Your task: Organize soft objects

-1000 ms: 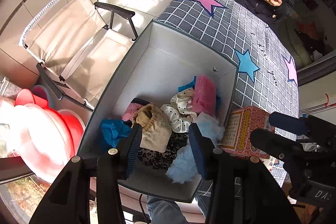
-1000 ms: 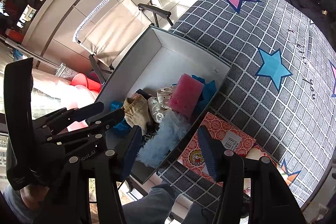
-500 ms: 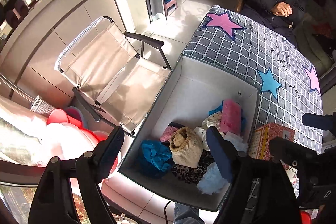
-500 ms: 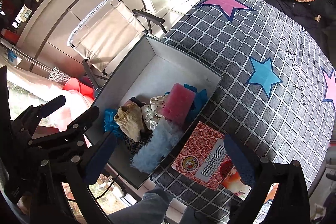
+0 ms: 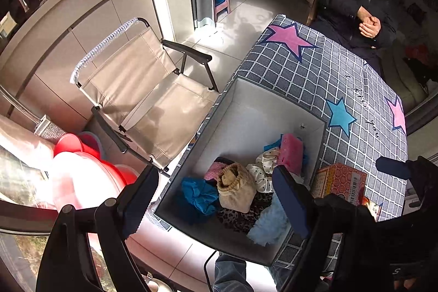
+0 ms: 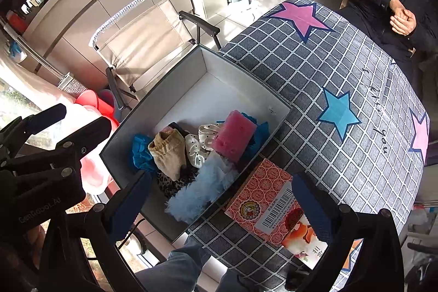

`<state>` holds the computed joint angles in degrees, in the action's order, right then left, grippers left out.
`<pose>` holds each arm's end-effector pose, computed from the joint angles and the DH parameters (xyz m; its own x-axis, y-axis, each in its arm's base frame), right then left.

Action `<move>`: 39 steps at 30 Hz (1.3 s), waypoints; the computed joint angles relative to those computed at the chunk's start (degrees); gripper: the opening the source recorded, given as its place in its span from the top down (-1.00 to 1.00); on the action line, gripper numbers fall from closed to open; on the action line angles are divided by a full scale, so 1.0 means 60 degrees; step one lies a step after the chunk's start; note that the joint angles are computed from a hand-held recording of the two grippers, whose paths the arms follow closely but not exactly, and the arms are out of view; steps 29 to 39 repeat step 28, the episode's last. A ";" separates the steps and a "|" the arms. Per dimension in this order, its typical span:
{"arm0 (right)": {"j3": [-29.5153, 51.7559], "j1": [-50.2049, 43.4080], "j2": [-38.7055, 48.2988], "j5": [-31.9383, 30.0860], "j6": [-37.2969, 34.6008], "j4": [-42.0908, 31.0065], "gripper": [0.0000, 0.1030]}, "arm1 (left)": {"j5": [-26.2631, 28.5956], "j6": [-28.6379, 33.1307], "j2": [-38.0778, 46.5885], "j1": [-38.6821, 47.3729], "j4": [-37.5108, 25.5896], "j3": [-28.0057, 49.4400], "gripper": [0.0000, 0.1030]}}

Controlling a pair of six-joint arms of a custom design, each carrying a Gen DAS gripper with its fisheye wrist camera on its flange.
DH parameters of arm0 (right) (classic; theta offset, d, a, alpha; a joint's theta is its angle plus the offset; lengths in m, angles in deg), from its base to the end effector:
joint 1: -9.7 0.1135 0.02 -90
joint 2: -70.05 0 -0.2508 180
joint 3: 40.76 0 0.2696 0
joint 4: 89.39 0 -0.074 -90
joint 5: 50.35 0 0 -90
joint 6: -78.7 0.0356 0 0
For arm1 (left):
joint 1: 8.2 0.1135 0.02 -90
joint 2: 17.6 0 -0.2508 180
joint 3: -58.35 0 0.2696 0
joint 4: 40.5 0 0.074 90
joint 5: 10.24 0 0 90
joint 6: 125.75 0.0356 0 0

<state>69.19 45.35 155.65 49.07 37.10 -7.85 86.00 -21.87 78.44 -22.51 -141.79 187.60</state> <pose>0.2279 0.1563 0.3698 -0.9216 0.2468 -0.2995 0.2269 0.9688 0.1002 0.3021 -0.0811 0.4091 -0.8043 0.4513 -0.3866 0.4923 0.8704 -0.0083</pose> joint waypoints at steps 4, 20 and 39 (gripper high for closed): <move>0.0067 0.0096 0.0176 0.0132 -0.0019 -0.0176 -1.00 | -0.0157 0.0194 -0.0157 0.0115 0.0044 -0.0351 -0.70; -0.0373 0.0340 -0.0315 0.0211 0.1275 0.0281 -1.00 | -0.0424 0.1751 -0.0505 -0.0023 0.0007 -0.1117 -0.70; -0.0529 0.0373 -0.0477 0.0264 0.1559 0.0297 -1.00 | -0.0162 0.1807 -0.0829 0.0008 0.0448 -0.1419 -0.70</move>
